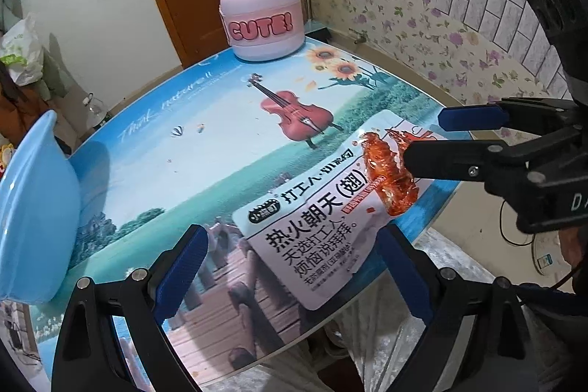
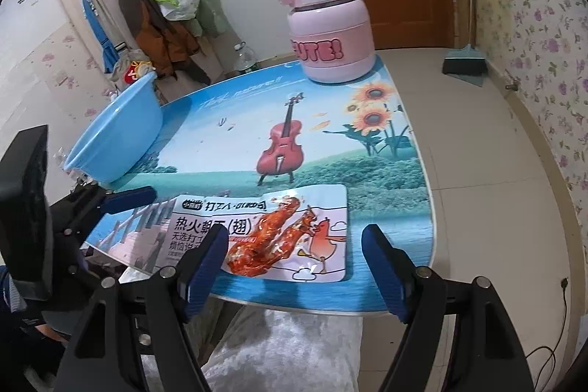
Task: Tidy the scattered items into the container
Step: 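Move the right gripper over the chicken-wing snack bag beside the pink bottle, then close the right gripper on the snack bag's edge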
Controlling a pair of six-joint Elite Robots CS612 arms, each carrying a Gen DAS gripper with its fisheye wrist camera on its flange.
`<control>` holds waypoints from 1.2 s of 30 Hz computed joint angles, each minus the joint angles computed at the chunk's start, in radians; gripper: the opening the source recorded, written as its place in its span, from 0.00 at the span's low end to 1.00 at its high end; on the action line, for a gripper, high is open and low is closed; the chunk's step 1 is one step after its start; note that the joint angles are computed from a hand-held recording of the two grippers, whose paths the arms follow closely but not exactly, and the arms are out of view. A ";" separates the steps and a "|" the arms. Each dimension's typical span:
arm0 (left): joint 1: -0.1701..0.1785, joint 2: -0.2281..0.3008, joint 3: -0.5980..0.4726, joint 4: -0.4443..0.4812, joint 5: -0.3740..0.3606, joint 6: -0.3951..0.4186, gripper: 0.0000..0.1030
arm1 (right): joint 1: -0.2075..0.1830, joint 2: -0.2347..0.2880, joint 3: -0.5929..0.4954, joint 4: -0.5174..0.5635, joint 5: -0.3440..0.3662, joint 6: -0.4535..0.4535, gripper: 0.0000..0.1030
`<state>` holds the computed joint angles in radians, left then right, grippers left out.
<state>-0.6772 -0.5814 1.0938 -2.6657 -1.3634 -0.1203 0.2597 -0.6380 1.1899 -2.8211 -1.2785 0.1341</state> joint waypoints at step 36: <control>0.018 0.016 -0.024 0.043 -0.099 -0.045 0.96 | -0.027 0.054 -0.074 0.048 0.211 0.113 0.74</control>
<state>-0.6594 -0.5658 1.0697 -2.6224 -1.4623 -0.1653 0.2328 -0.5843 1.1163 -2.7733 -1.0677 0.2476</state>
